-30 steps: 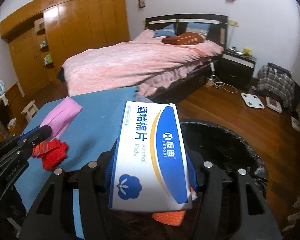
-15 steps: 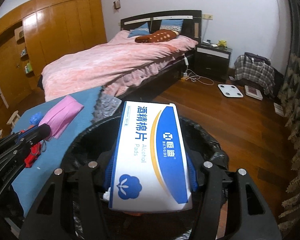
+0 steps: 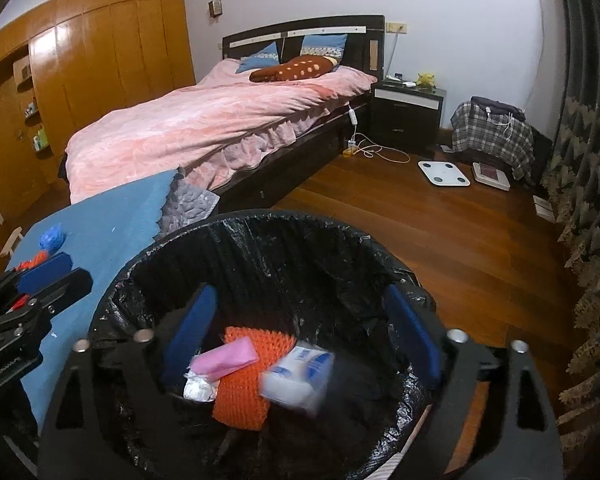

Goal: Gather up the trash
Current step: 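Carry the box and mask over the black bin and open both grippers, then move both grippers back over the remaining pile on the table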

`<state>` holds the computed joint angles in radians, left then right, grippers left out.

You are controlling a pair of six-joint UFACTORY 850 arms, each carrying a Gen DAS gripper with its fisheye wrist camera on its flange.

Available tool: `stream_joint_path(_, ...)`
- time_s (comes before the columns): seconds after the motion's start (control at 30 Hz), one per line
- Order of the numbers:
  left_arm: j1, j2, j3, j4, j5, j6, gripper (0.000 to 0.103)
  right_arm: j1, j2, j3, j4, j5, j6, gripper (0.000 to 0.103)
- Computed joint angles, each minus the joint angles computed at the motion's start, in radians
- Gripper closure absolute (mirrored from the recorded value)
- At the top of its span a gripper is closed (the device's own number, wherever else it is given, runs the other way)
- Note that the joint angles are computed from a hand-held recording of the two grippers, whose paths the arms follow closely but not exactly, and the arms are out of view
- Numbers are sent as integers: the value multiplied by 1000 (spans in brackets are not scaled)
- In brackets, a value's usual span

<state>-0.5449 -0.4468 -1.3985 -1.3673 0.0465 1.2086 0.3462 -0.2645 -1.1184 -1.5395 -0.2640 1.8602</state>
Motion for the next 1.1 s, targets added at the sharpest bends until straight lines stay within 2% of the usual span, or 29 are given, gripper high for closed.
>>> stream_joint_path(0.07, 3, 16, 20, 90, 32, -96, 29, 5, 2, -3, -21, 7, 27, 9)
stream_joint_path(0.13, 8, 32, 39, 126, 63, -137, 23, 7, 2, -6, -31, 16, 37, 8)
stream_joint_path(0.27, 25, 68, 78, 78, 108, -103, 16, 32, -8, -29, -59, 8, 57, 7)
stream_joint_path(0.73, 127, 200, 238, 78, 234, -181, 13, 124, -115, -189, 0, 77, -47, 6)
stream_joint_path(0.87, 151, 226, 277, 74, 274, -183, 13, 158, -162, -252, 79, 95, -145, 6)
stream_joint_path(1.1, 203, 268, 346, 47, 321, -182, 13, 210, -248, -360, 314, 112, -412, 6)
